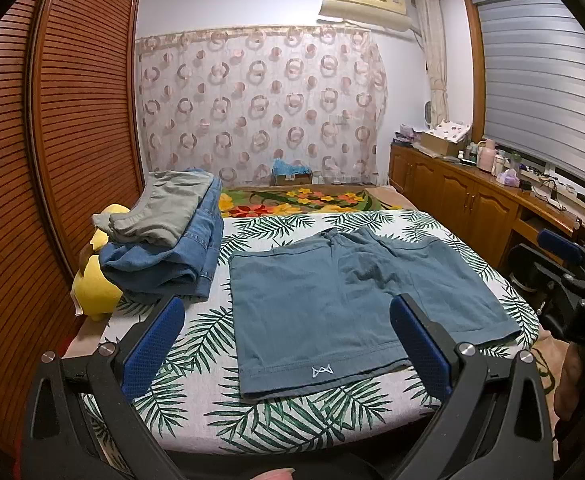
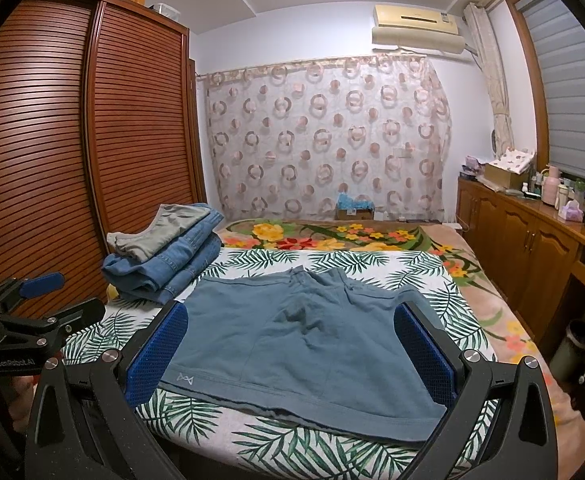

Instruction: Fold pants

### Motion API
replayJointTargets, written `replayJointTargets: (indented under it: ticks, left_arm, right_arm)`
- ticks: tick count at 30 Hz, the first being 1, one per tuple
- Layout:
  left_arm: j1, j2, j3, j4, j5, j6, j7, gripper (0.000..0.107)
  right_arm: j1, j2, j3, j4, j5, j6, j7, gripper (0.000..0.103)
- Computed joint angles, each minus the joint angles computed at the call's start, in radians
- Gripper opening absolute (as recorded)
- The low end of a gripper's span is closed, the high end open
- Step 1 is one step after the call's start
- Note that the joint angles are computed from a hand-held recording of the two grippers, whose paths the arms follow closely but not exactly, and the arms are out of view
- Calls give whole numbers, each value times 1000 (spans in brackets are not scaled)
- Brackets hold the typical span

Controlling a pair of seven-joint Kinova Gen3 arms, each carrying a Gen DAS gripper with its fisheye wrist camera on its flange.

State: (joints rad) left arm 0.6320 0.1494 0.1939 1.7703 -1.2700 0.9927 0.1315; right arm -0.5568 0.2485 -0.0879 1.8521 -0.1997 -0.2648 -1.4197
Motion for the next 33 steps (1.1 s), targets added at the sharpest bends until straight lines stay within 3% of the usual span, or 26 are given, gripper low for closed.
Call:
replayJointTargets:
  ticks: [9, 16, 33]
  left_arm:
    - [-5, 4, -2, 4, 9, -17, 1, 103]
    - [-35, 11, -22, 45, 25, -95, 24, 103]
    - [-112, 30, -73, 58, 150, -258, -90, 103]
  right_arm:
    - [14, 5, -9, -8, 19, 14, -18, 103]
    - [40, 12, -23, -16, 57, 36, -53, 103]
    - [1, 42, 46, -65, 30, 106, -66, 103]
